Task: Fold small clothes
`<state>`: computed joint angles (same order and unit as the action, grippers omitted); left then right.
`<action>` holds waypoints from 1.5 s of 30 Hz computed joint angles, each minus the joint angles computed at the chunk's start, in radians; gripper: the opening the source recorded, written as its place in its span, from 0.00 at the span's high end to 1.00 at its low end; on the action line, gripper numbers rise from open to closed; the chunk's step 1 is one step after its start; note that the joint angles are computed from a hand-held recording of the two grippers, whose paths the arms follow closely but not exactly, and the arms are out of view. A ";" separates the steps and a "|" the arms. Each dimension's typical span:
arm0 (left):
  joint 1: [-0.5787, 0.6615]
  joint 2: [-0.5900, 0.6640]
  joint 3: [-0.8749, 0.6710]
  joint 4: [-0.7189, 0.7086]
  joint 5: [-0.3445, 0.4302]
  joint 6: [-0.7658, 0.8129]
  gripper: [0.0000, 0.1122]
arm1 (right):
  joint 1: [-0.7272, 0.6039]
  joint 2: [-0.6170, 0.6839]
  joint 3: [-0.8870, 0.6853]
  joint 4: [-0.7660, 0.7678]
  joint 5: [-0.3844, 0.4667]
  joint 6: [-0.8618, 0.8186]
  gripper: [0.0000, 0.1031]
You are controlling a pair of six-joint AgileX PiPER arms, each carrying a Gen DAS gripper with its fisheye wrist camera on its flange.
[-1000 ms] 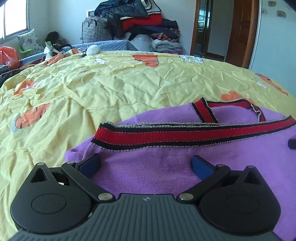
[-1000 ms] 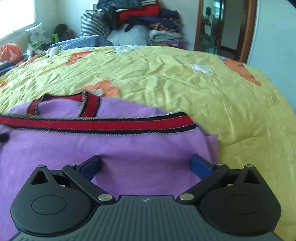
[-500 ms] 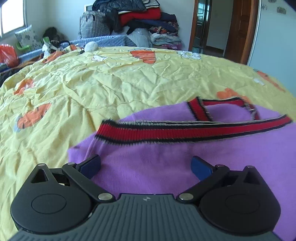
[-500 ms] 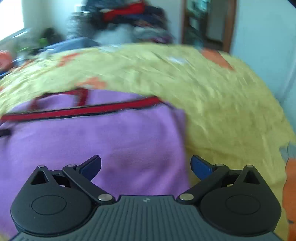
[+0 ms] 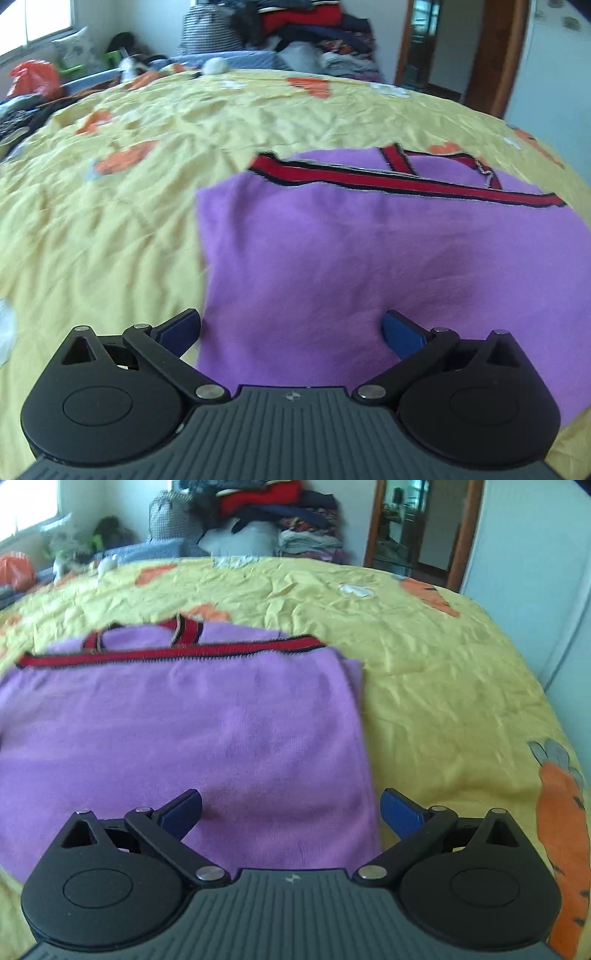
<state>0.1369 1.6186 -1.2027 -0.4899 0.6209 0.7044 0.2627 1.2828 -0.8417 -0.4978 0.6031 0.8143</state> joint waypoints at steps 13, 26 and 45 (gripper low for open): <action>-0.038 -0.240 0.307 -0.073 0.000 0.170 0.08 | 0.144 -0.114 0.141 -0.097 0.044 0.207 0.00; -0.064 -0.245 0.309 -0.025 -0.025 0.092 0.08 | 0.173 0.088 0.010 -0.226 -0.004 0.270 0.00; 0.374 0.245 -0.255 -0.553 0.558 0.327 0.08 | 0.866 0.118 0.037 -0.919 0.436 1.161 0.00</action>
<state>0.5109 1.8639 -1.4582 -1.0433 1.1788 1.0311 1.1292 1.4009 -0.8049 -1.4166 1.0394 1.9757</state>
